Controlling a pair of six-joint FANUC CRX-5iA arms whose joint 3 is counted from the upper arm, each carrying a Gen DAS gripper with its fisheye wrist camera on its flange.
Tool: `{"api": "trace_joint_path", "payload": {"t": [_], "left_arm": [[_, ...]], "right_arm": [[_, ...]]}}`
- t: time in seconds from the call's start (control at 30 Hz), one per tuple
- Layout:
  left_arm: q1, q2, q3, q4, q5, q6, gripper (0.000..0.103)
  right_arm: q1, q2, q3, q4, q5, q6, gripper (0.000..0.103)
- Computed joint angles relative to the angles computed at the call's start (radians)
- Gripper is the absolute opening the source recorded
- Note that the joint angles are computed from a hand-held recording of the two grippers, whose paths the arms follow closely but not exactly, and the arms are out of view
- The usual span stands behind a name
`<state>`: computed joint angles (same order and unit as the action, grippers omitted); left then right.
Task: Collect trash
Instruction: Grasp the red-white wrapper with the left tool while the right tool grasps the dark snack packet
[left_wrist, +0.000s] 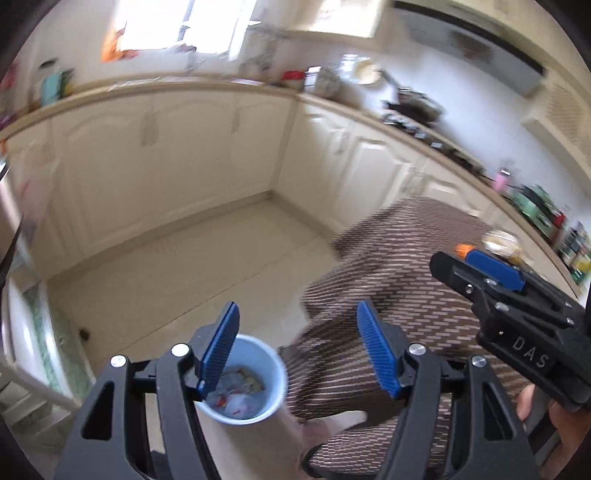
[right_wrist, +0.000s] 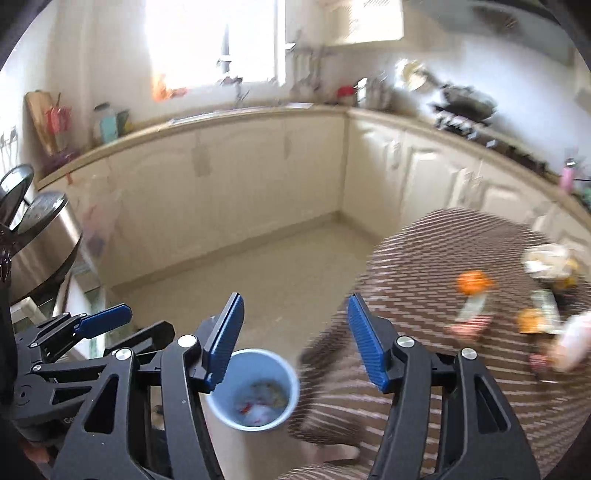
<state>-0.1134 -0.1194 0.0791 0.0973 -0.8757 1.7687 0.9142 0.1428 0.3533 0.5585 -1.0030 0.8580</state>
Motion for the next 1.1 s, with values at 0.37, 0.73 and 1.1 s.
{"api": "trace_joint_path", "payload": {"t": [0.37, 0.73, 1.1], "left_arm": [[-0.257, 0.229, 0.294, -0.035, -0.06, -0.058, 0.066], [-0.319, 0.45, 0.569, -0.117, -0.207, -0.066, 0.066], [-0.314, 0.57, 0.706, -0.087, -0.262, -0.084, 0.063]], "right_arm": [[-0.111, -0.281, -0.318, 0.175, -0.05, -0.265, 0.061], [-0.226, -0.286, -0.325, 0.016, -0.059, -0.233, 0.061], [-0.259, -0.25, -0.275, -0.067, -0.059, -0.173, 0.061]]}}
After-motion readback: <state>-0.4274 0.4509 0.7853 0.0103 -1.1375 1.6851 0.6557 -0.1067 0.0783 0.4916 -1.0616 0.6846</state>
